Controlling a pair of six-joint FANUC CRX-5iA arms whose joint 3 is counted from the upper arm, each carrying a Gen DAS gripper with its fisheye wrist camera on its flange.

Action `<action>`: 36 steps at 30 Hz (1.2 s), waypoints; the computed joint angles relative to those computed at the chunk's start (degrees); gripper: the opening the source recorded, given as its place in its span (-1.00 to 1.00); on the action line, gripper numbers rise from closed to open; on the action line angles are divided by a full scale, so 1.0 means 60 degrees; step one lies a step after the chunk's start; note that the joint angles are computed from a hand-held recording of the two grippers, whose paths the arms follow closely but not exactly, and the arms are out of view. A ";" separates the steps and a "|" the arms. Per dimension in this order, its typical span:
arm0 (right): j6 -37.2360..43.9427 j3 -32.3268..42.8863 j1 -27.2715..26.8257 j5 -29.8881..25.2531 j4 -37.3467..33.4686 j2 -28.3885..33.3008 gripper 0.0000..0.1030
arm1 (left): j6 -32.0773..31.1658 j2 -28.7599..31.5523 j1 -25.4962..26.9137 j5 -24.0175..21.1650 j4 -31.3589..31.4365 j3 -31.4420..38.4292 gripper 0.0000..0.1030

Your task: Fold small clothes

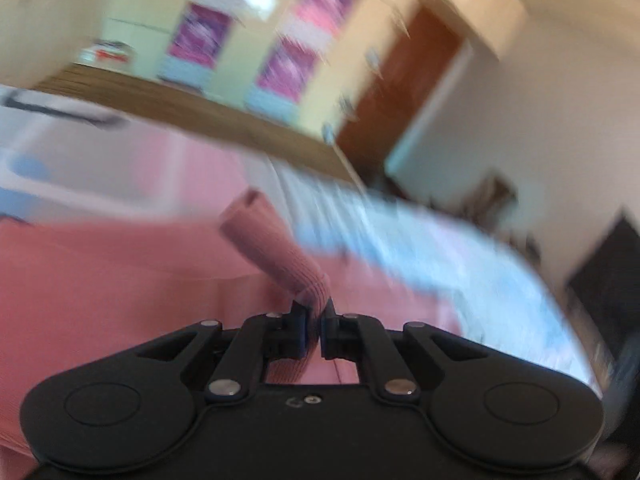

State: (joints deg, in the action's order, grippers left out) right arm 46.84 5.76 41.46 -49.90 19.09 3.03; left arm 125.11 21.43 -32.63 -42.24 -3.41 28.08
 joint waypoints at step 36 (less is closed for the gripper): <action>-0.0039 -0.0662 -0.0304 0.1260 0.1351 -0.0171 -0.83 | 0.3626 -0.1125 -0.1477 -0.5153 -0.6453 -0.0590 -0.63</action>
State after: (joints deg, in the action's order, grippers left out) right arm 46.61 1.79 39.63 -42.34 27.19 2.01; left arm 146.86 14.67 -41.50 -73.16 -42.13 24.53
